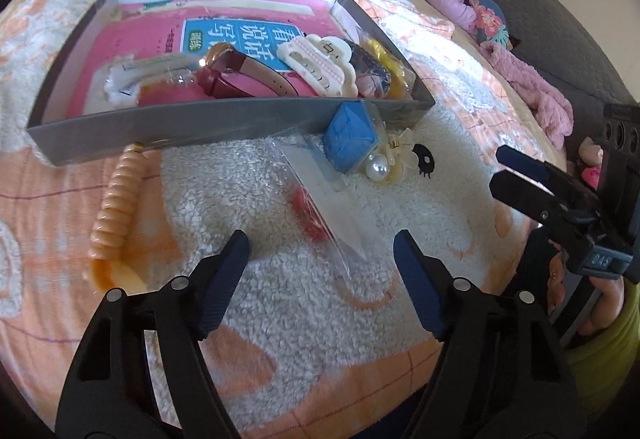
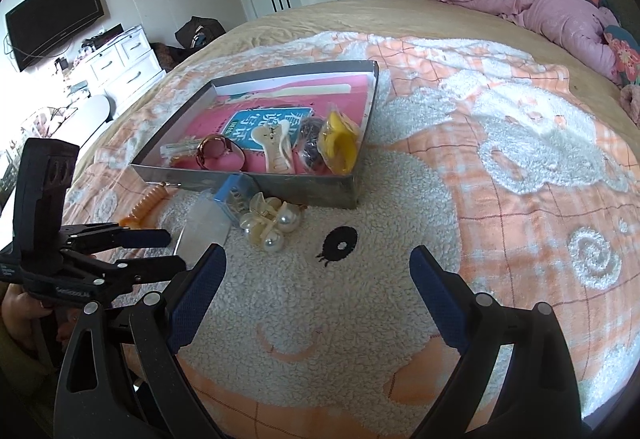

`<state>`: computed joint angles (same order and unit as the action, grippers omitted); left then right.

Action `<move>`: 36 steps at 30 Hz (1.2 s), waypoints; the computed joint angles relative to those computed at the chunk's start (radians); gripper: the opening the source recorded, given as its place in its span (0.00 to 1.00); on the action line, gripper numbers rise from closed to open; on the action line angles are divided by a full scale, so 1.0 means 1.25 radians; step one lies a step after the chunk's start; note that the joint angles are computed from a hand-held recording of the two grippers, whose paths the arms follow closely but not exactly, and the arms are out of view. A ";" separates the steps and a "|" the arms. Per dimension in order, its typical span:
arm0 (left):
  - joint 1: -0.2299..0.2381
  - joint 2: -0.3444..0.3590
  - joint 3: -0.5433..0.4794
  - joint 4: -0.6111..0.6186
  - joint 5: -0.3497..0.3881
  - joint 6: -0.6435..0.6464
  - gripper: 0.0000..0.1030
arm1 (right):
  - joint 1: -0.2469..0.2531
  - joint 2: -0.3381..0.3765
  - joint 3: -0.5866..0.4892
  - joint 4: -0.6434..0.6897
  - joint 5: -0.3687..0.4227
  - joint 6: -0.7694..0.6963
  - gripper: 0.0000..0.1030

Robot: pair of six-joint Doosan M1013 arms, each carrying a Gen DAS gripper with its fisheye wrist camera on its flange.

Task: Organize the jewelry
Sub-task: 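Withdraw both tools from the box toward the remaining jewelry, then grasp the bagged red beads with the left tool while the right tool grasps the pearl claw clip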

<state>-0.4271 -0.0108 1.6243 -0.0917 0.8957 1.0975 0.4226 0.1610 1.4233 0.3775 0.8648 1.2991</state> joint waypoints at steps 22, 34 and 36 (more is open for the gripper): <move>-0.004 0.029 -0.020 0.085 0.006 0.000 0.25 | 0.011 0.050 -0.042 0.010 0.051 -0.023 0.90; 0.002 0.004 -0.005 0.082 -0.008 -0.005 0.25 | 0.037 0.106 -0.097 0.010 0.105 -0.094 0.67; 0.001 0.003 -0.004 0.080 -0.008 -0.003 0.24 | 0.040 0.111 -0.100 0.006 0.103 -0.100 0.66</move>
